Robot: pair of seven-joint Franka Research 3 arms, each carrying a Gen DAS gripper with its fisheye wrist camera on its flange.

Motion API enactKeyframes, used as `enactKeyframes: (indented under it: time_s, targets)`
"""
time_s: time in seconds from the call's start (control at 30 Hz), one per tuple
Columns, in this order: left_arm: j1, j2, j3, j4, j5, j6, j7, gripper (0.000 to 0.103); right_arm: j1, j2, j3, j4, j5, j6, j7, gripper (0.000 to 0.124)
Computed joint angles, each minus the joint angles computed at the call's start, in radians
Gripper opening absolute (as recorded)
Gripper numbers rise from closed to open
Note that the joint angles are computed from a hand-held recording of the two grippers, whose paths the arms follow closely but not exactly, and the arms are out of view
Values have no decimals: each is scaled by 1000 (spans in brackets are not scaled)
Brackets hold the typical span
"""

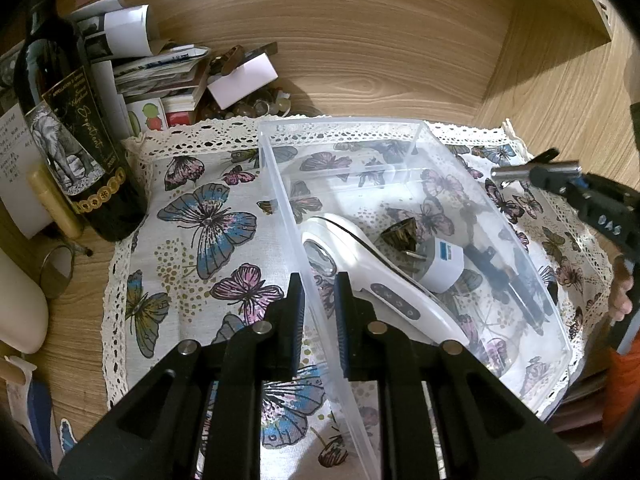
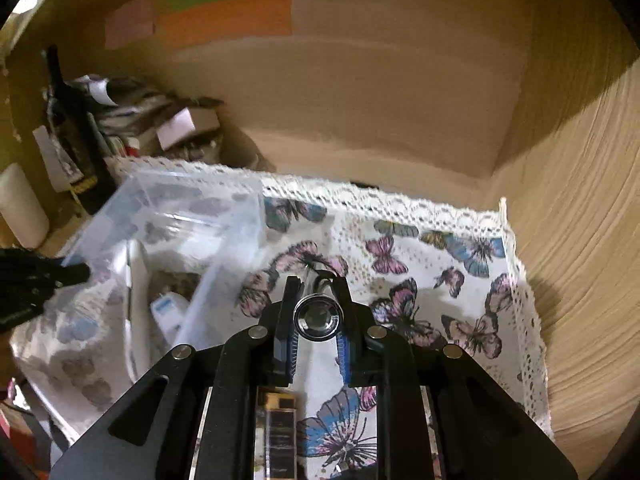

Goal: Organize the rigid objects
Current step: 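Grasp the silver flashlight with lanyard using the right tool, then carry the silver flashlight into the clear box and open the right tool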

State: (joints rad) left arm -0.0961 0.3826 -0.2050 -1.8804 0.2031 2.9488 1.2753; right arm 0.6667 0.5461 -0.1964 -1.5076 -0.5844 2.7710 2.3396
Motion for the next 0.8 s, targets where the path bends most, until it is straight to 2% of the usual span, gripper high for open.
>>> enactKeyframes:
  time_s: [0.3,0.5,0.7,0.8]
  targets:
    - [-1,1,0,0,2,1,-4,15,20,28,-7,70,-3,66,-22,14]
    - [-1,1,1,0,2,1,-4,15,7,103,44,174,95,56,-168,14]
    - [3,1,-6,0,-4,3,-1,15,-12,235,111,355,242,-56,-369,14]
    - [4,2,-7,0,-6,4,0,15,-11,296,121,445,298,-118,-441,14]
